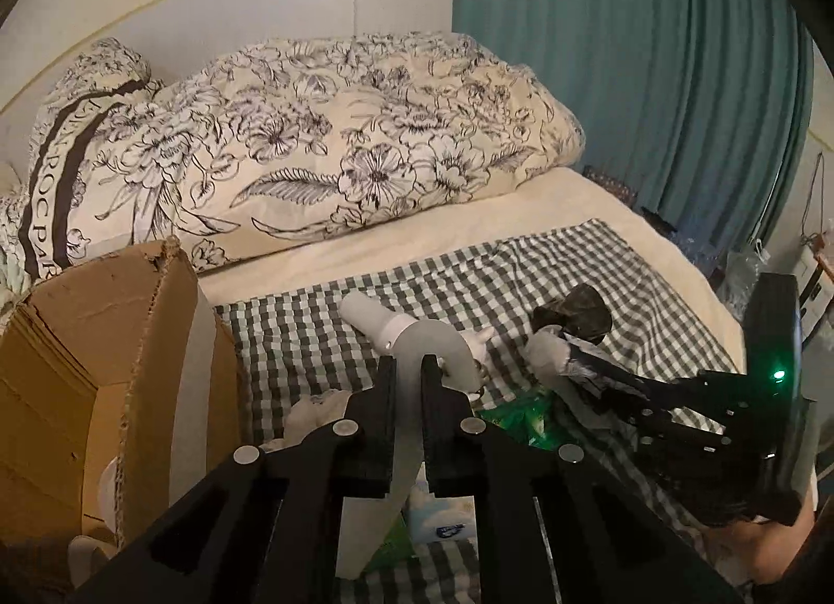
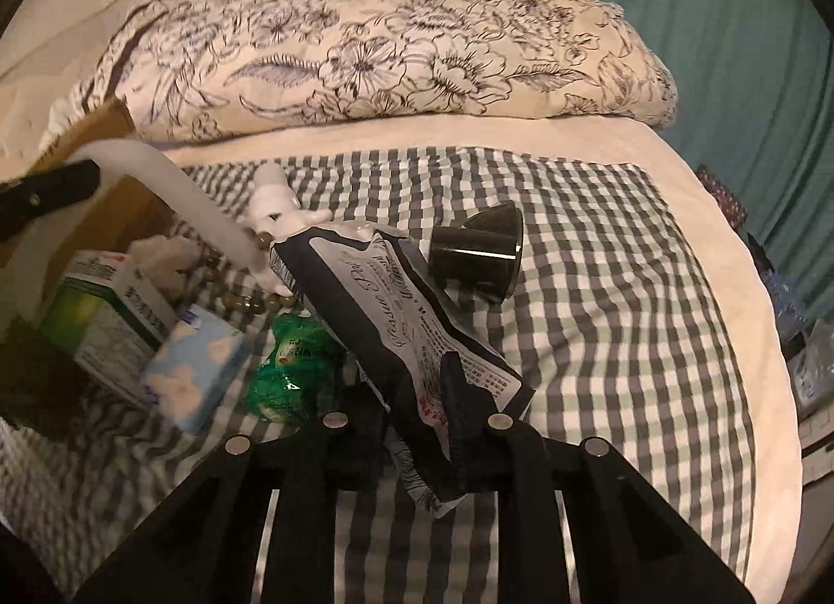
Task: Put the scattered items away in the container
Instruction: 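Grasp the white snack bag with the right tool while the left grasps the curved plastic piece, then lift and carry the snack bag and curved plastic piece toward the box with both tools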
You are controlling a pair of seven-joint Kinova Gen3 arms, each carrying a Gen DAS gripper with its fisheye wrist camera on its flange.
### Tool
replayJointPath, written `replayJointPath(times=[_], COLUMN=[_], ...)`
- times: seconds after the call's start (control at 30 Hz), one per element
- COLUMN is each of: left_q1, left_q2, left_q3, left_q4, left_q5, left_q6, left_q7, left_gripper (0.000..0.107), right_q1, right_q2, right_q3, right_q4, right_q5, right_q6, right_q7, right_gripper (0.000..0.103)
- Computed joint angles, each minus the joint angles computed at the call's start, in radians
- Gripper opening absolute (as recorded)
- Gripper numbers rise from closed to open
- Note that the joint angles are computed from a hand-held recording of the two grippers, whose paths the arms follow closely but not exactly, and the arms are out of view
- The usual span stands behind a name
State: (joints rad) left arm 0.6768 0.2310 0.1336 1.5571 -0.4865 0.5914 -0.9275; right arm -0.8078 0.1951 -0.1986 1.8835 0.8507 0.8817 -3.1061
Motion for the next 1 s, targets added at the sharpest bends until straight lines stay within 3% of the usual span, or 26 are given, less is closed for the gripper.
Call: replayJointPath(times=[0.17,0.37,0.67,1.0], left_q1=[0.049,0.06,0.007,-0.074], left_q2=[-0.034,-0.103,-0.182,-0.276], left_q3=[-0.015,0.026,0.116,0.202], left_q4=[0.024,0.055,0.073,0.084], left_q5=[-0.099,-0.212,-0.231,-0.232], left_q6=[0.019,0.037,0.113,0.162], left_q7=[0.096,0.219,0.275,0.295], left_gripper=[0.008,0.008,0.008,0.008], right_q1=[-0.016,-0.018,-0.009,-0.06], right_q2=[-0.069,-0.128,-0.198,-0.217], right_q3=[-0.029,-0.089,-0.16,-0.24], right_q4=[0.016,0.002,0.002,-0.093], right_q5=[0.001,0.013,-0.001,0.042], right_q6=[0.033,0.105,0.142,0.309], right_q7=[-0.046,-0.078,-0.105,-0.113], right_gripper=[0.017,0.015,0.008,0.008])
